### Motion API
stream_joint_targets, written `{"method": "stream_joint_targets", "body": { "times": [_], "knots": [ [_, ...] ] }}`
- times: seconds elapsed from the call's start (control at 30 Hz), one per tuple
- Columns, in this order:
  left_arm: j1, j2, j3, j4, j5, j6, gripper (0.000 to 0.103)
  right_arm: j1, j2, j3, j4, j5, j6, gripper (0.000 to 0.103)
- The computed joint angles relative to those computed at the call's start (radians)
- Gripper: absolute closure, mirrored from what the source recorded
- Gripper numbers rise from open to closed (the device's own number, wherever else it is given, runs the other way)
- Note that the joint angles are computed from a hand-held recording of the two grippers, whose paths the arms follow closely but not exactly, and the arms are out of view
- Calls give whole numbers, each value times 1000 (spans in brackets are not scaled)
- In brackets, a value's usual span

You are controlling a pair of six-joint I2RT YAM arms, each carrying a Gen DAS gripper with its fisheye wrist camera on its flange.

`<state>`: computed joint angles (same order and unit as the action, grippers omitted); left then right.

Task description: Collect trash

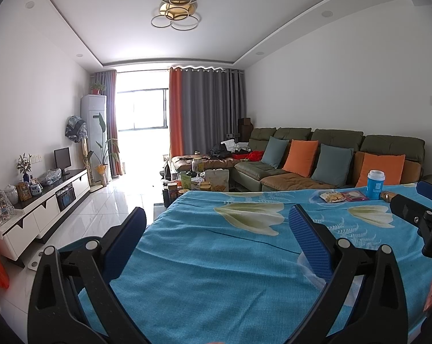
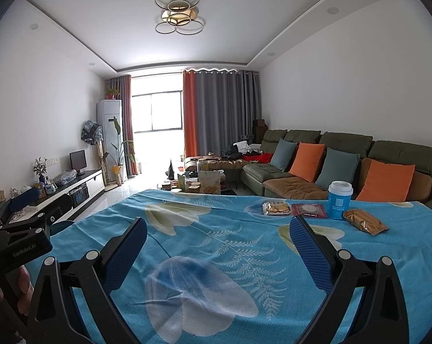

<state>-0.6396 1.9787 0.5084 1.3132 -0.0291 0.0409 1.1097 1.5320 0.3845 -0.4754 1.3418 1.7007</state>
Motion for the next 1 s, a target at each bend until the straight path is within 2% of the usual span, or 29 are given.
{"method": "stream_joint_targets", "body": {
  "times": [1.0],
  "knots": [
    [0, -3, 6, -13, 3, -1, 5, 0, -7, 5, -14, -5, 3, 7]
  ]
}}
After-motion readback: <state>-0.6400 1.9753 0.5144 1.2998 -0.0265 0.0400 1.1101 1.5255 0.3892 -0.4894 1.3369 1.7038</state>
